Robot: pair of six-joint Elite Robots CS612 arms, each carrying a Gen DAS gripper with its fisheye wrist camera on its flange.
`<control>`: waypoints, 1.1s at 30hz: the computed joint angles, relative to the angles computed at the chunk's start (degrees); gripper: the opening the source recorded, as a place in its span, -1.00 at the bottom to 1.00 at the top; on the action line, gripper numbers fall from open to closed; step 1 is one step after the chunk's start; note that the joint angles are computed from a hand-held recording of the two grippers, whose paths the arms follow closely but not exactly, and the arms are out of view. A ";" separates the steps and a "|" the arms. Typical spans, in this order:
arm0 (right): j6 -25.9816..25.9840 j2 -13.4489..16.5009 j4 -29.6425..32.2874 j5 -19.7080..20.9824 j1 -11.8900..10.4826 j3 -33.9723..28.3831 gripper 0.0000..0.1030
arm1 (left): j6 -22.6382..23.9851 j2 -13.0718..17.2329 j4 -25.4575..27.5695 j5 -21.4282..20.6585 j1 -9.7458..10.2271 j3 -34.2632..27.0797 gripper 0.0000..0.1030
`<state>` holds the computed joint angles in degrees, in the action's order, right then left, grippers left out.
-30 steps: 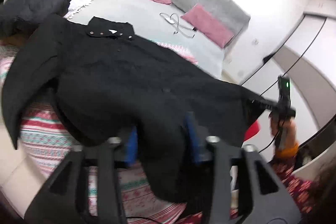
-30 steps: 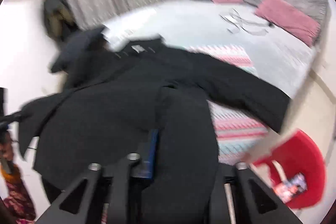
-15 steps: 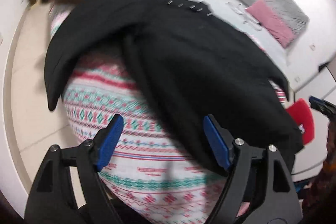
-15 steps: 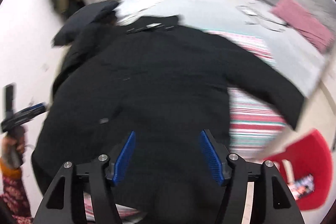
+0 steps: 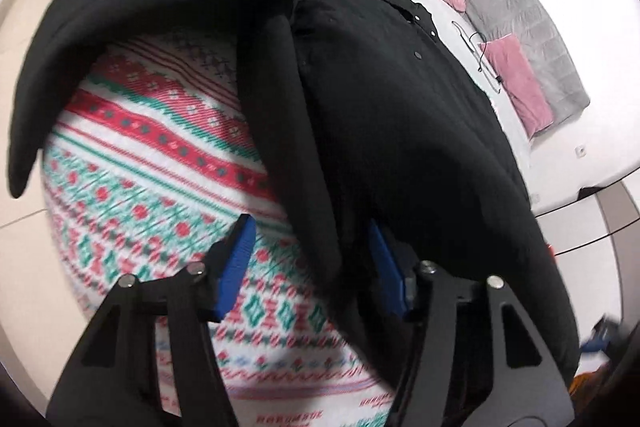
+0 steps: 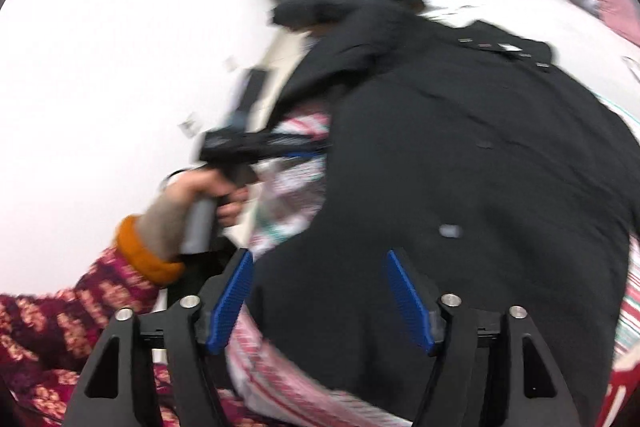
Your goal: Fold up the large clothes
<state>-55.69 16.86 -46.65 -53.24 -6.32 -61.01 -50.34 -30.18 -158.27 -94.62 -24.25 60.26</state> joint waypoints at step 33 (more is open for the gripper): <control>24.50 -4.47 -18.74 -5.62 -2.90 19.58 -0.83 | 5.30 -3.49 -7.02 -8.39 -4.24 5.19 0.36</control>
<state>-31.19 12.39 -65.39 -58.85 -9.22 -41.44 -45.04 -33.68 -165.29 -103.01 -28.49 65.45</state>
